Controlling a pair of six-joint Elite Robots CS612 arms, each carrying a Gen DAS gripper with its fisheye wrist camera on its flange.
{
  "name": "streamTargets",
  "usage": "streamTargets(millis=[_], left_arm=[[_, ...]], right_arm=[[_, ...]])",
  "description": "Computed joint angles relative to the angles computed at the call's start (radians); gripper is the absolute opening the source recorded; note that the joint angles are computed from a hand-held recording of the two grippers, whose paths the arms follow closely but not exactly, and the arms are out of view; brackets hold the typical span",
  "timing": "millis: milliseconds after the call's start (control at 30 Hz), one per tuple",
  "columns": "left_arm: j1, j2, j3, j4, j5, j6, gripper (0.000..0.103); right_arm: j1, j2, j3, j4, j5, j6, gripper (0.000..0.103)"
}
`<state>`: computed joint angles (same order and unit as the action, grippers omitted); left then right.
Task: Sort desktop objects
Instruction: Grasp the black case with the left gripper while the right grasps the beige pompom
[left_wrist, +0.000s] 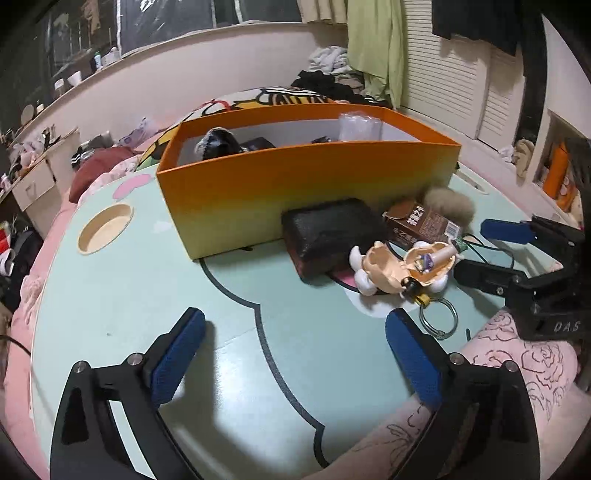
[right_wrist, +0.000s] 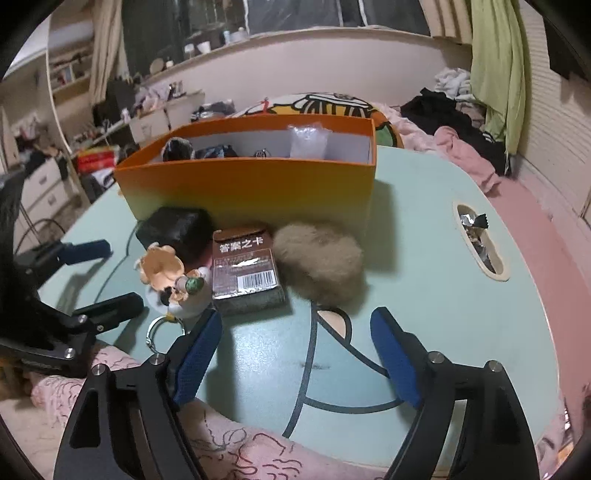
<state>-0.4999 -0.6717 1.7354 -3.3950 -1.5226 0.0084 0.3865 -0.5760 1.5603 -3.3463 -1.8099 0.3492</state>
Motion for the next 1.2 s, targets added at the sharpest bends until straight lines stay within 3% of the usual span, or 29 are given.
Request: streamTargets(millis=[133, 300, 633, 767, 833, 967, 1200], left_arm=[[0.003, 0.001, 0.001, -0.002, -0.002, 0.002, 0.098], [0.004, 0.001, 0.0, -0.001, -0.004, 0.002, 0.099], [0.005, 0.001, 0.002, -0.006, -0.007, -0.001, 0.099], [0.03, 0.0, 0.011, -0.109, -0.095, -0.043, 0.098], [0.034, -0.005, 0.009, -0.133, -0.105, -0.052, 0.098], [0.04, -0.01, -0.038, -0.087, -0.164, -0.092, 0.098], [0.019, 0.0, -0.153, 0.198, -0.157, -0.096, 0.091]], right_arm=[[-0.011, 0.001, 0.018, -0.053, 0.047, 0.014, 0.087], [-0.042, 0.008, 0.042, -0.171, 0.172, 0.071, 0.092], [-0.038, 0.008, 0.037, -0.169, 0.172, 0.075, 0.092], [-0.038, 0.008, 0.039, -0.174, 0.174, 0.077, 0.092], [-0.039, 0.01, 0.038, -0.178, 0.177, 0.079, 0.092], [-0.039, 0.009, 0.041, -0.179, 0.175, 0.079, 0.092], [-0.04, 0.011, 0.039, -0.183, 0.178, 0.081, 0.092]])
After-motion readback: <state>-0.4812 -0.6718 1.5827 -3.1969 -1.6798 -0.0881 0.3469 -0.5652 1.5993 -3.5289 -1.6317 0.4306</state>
